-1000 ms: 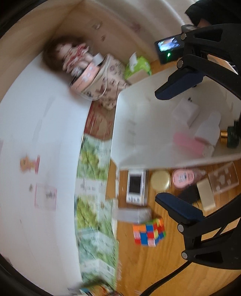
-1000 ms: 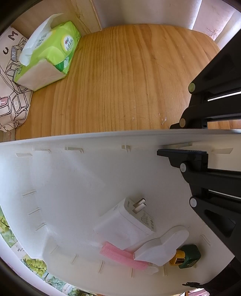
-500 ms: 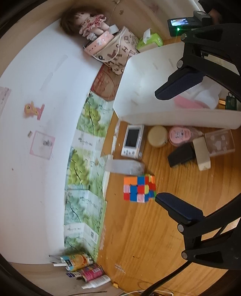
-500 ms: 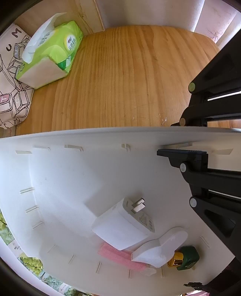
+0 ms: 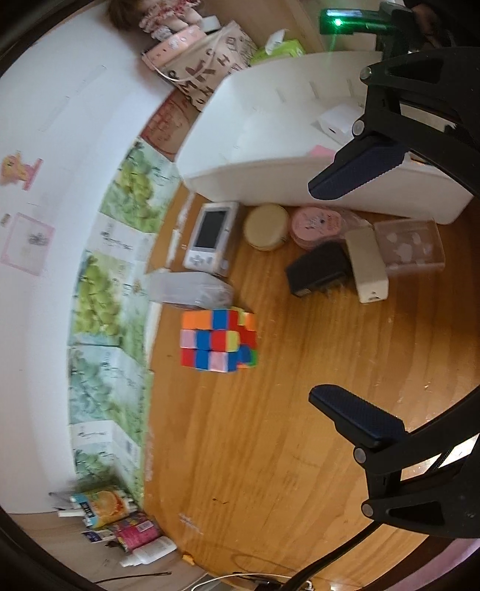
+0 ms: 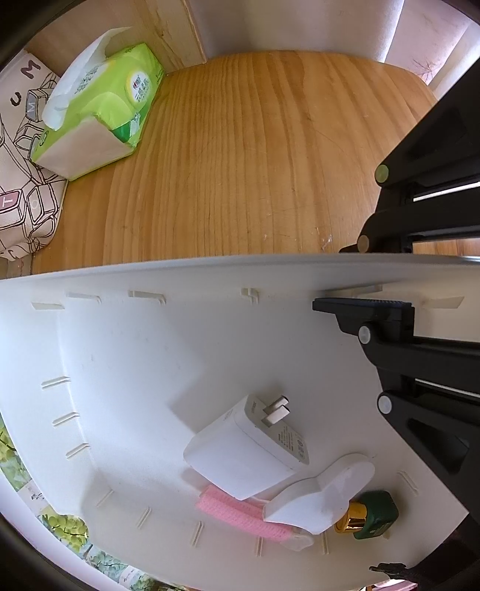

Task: Organize rigid objects
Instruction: 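Move the left tool back to the beige plug adapter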

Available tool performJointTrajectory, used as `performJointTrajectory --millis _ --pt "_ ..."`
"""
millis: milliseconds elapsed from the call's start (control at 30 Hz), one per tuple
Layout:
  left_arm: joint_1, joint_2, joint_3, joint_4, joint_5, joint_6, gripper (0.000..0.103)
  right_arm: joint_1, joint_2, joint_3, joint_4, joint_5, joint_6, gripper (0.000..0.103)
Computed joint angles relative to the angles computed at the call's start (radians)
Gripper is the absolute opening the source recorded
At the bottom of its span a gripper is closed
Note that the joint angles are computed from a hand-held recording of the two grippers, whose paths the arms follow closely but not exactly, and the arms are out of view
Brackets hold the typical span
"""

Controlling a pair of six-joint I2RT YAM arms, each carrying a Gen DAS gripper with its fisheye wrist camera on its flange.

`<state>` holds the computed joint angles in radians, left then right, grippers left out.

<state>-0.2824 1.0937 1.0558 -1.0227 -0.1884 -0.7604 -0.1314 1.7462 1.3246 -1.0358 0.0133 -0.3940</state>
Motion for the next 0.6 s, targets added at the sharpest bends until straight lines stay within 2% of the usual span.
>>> performJointTrajectory --millis 333,600 --pt "0.052 0.045 -0.062 0.010 0.174 -0.006 0.100 0.014 -0.002 -0.001 -0.004 0.006 0.011 0.010" --pt "0.078 0.109 -0.080 0.038 0.276 0.018 0.100 0.008 -0.005 -0.002 -0.005 0.002 0.018 0.010"
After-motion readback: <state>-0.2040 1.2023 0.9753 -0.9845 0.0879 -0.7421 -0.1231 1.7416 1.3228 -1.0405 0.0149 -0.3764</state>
